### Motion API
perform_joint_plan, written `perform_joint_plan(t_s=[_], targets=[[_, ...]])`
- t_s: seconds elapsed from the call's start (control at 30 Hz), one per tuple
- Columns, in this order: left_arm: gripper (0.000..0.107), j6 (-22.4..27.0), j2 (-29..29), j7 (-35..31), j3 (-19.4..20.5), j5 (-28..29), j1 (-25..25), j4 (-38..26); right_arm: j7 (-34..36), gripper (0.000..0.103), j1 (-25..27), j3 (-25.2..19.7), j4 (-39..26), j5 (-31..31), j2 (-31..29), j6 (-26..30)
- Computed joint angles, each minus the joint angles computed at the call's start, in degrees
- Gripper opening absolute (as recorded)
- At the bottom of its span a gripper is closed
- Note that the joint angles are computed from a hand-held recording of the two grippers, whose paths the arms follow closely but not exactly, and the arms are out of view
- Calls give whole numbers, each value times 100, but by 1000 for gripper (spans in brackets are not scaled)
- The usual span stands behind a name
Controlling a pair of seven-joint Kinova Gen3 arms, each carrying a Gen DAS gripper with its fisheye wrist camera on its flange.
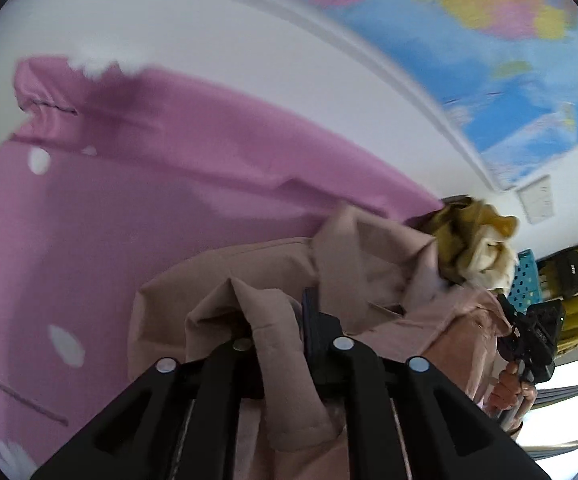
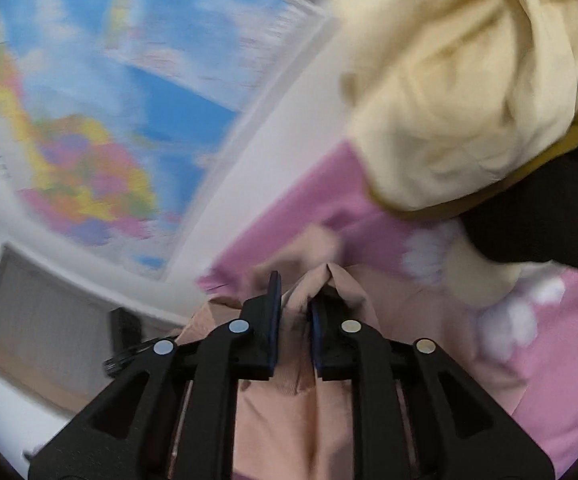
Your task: Fold large clothes
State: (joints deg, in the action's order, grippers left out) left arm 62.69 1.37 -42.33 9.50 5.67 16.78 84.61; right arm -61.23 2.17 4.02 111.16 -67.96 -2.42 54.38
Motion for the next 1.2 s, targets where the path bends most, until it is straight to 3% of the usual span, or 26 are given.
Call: perform_joint_plan(t_s=[0.07, 0.13, 0.2, 0.27, 0.33, 0.47, 0.57, 0.67, 0.73, 0.8, 0.83, 0.87, 0.93, 1.1, 1.2], targets=[[19, 9, 112, -6, -63, 44, -63, 37, -364, 31, -144, -8, -97, 355, 168, -237], [21, -240, 9, -132, -178, 213, -115, 270, -438, 38, -596, 400, -94, 493, 191, -331], [26, -497, -215, -192, -163, 235, -154, 523, -467, 54, -1098, 854, -70, 677, 13, -407], [37, -589, -419, -94, 137, -117, -220, 608, -627, 73, -1397, 914, -18, 1141, -366, -756], [49, -607, -670, -60, 562, -583, -322, 658, -818, 74, -1295, 550, 22, 1607, -728, -992], [52, -542, -928, 189, 624, -1412, 323, 706, -673, 74, -1134, -512, -42, 2539, -1238, -1162], [53, 7, -706, 295, 1242, -2111, 317, 439, -476, 75, -1273, -1308, -121, 3238, -1141, -1488], [53, 143, -520, 545, 1177, -2412, 672, 432, -904, 75, -1195, -2105, -444, 3937, -637, -1545], [54, 233, -494, 798, 1175, -2657, 782, 533, -1293, 72, -1038, -2636, -642, 4403, -318, -1567], [57, 252, -508, 839, 1039, -2681, 902, 674, -1738, 63, -1061, -2849, -783, 4869, -97, -1581], [57, 282, -464, 915, 1035, -2725, 941, 686, -1971, 48, -1232, -2799, -983, 5102, 146, -1450], [57, 311, -459, 957, 1011, -2744, 976, 727, -2177, 24, -1475, -2642, -1129, 5329, 286, -1372], [57, 334, -487, 1005, 947, -2757, 1004, 826, -2308, 6, -1896, -2268, -1237, 5504, 342, -1411], [57, 63, -741, 1063, 689, -2403, 810, 1171, -2196, 6, -1973, -1783, -1373, 4898, 239, -1827], [64, -57, -756, 1002, 750, -2327, 703, 1244, -2579, 13, -2531, -1427, -1822, 5325, 735, -1488]])
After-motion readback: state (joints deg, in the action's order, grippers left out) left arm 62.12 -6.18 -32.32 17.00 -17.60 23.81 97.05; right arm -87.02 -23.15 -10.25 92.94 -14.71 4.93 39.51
